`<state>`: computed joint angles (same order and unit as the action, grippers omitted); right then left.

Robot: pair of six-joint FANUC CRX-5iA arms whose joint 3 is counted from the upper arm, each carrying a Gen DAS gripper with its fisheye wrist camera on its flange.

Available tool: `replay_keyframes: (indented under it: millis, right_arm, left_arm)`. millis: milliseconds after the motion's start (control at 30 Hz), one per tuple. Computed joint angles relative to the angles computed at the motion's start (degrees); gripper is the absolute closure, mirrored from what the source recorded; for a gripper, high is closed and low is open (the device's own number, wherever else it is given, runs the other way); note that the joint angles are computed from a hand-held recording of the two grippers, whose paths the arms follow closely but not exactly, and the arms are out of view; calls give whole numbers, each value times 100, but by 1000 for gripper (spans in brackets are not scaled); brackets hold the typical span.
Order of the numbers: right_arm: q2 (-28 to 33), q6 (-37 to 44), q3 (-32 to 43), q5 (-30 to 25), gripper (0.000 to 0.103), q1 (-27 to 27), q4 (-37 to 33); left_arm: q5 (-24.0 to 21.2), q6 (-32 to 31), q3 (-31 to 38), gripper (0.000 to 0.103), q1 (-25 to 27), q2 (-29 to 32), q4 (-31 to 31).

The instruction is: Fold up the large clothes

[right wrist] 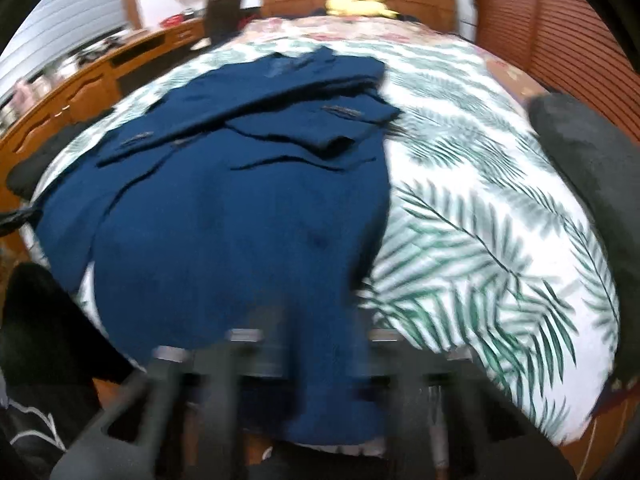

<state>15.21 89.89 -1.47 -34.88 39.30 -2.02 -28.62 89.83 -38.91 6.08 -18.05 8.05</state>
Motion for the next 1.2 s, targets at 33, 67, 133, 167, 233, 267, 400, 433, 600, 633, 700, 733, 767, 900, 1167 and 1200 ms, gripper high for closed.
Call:
replay_keyframes:
  millis: [33,67,133,167,233,267,400,433,600,633,700,733,767,900,1167,1200]
  right_arm:
    - [-9,220,77,-27,98,27,-67]
    - [-28,410,181,-45,98,11,-264]
    - [-86,896,413,-83,99,-64,-841]
    - [-136,1064,494,-40,100,-90,-1067]
    - [-219,1238,640,9,100,-118,-1369]
    - [-255,1286,701,47,100,-124,-1463]
    - [-308,1183,1151,67,100,-22,-1372]
    - [-344,1186,1277,90,100,-19,-1405]
    - [-504,1023,1580,130,101,124,-1074]
    - [-582,1026,1594,155,101,157,-1031]
    - [-747,1109,1612,169,101,179,-1067]
    - [-865,1160,1590,189,101,202,-1081]
    - [-978,1157,1550,231,101,234,-1044]
    - [-1393,1324,1484,245,101,253,-1128]
    - [-1841,1147,1283,441,101,83,-998]
    - [-1768,1009,1315,420,101,63,-899]
  left_arm:
    - [-2,-106,51,102,-41,-65,55]
    - [-4,-137,133,103,-100,-140,43]
    - [-56,256,420,103,-273,-234,-386]
    - [-104,575,611,103,-387,-280,-702]
    - [-221,977,996,103,-582,-313,-1159]
    - [-385,1234,1296,103,-712,-258,-1520]
    - [-622,1248,1826,103,-692,-185,-1631]
    - [-684,1272,1968,103,-722,-175,-1699]
    - [-993,1600,2637,103,-1044,-265,-2321]
    - [-1046,1631,2767,103,-1106,-298,-2399]
    - [-1142,1738,3002,103,-1253,-326,-2592]
    - [-1217,1773,3151,103,-1362,-350,-2709]
    - [-1264,1810,3252,103,-1447,-382,-2804]
    - [-1382,2003,3572,103,-1782,-500,-3170]
    - [-1317,1948,3664,103,-1606,-427,-2973]
    - [-1271,1910,3658,103,-1534,-320,-2911]
